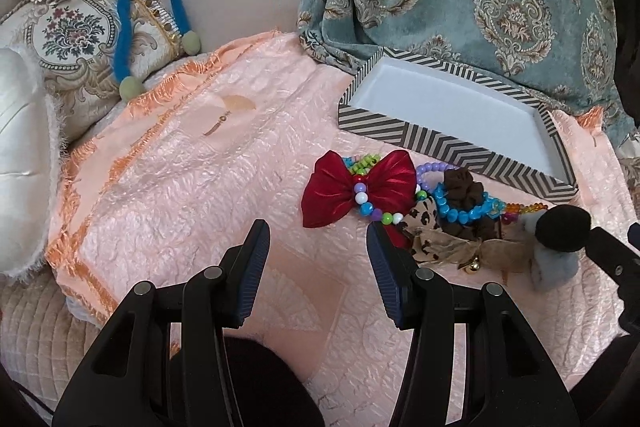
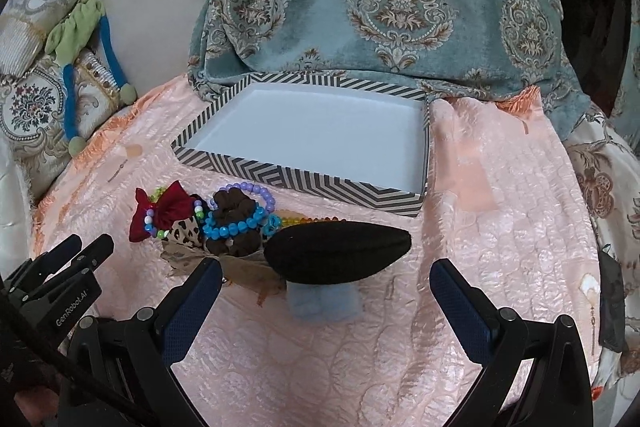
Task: Organize jewelry
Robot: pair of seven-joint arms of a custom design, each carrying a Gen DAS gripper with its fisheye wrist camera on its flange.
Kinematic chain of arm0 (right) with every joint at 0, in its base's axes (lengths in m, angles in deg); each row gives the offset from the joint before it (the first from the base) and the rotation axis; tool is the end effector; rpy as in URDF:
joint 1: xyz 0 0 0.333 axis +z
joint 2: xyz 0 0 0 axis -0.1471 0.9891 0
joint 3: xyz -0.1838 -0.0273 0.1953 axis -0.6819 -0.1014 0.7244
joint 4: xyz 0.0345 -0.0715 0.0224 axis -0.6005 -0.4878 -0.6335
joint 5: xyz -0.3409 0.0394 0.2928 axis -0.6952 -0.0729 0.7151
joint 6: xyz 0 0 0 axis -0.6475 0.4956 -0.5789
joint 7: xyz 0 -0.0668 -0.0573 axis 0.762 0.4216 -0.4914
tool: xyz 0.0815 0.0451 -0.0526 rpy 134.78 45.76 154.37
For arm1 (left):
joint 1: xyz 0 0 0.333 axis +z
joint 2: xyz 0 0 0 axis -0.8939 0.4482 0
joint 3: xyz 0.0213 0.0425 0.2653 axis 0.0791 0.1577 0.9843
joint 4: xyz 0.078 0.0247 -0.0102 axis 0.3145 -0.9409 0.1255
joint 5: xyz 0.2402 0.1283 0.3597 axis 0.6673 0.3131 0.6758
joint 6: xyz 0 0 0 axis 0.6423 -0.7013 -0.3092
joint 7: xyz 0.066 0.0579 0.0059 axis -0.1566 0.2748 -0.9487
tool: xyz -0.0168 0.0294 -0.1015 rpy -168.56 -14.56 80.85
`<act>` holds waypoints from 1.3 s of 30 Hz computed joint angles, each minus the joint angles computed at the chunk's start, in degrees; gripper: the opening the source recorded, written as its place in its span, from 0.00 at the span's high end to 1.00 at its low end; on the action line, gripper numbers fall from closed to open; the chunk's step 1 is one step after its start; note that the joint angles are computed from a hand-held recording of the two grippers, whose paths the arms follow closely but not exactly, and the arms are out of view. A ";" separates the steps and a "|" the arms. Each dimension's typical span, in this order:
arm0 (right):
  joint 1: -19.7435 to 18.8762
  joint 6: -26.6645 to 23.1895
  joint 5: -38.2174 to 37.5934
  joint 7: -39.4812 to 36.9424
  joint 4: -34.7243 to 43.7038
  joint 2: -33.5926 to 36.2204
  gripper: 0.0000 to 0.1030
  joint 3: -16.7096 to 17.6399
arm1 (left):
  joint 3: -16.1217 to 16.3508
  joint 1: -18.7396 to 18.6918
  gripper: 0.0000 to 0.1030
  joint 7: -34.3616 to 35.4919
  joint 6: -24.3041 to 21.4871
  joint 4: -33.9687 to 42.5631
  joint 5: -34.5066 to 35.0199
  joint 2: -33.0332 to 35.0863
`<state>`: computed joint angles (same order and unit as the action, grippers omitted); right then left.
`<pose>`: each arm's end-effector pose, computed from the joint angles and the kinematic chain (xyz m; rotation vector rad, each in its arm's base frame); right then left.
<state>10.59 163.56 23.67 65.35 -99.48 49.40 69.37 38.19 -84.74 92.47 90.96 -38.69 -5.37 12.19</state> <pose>0.6462 0.2533 0.5357 -1.6027 1.9206 -0.8088 0.6803 -0.3502 0.5218 -1.6957 1.8449 -0.7515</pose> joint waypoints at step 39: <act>-1.62 0.98 -2.71 2.78 -3.07 -5.36 0.00 1.74 | -1.28 -0.47 0.51 -0.10 2.77 -1.18 2.20 -4.25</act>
<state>8.98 164.54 20.96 68.13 -102.55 44.03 71.11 36.91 -85.21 92.37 93.72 -39.87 -3.17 7.94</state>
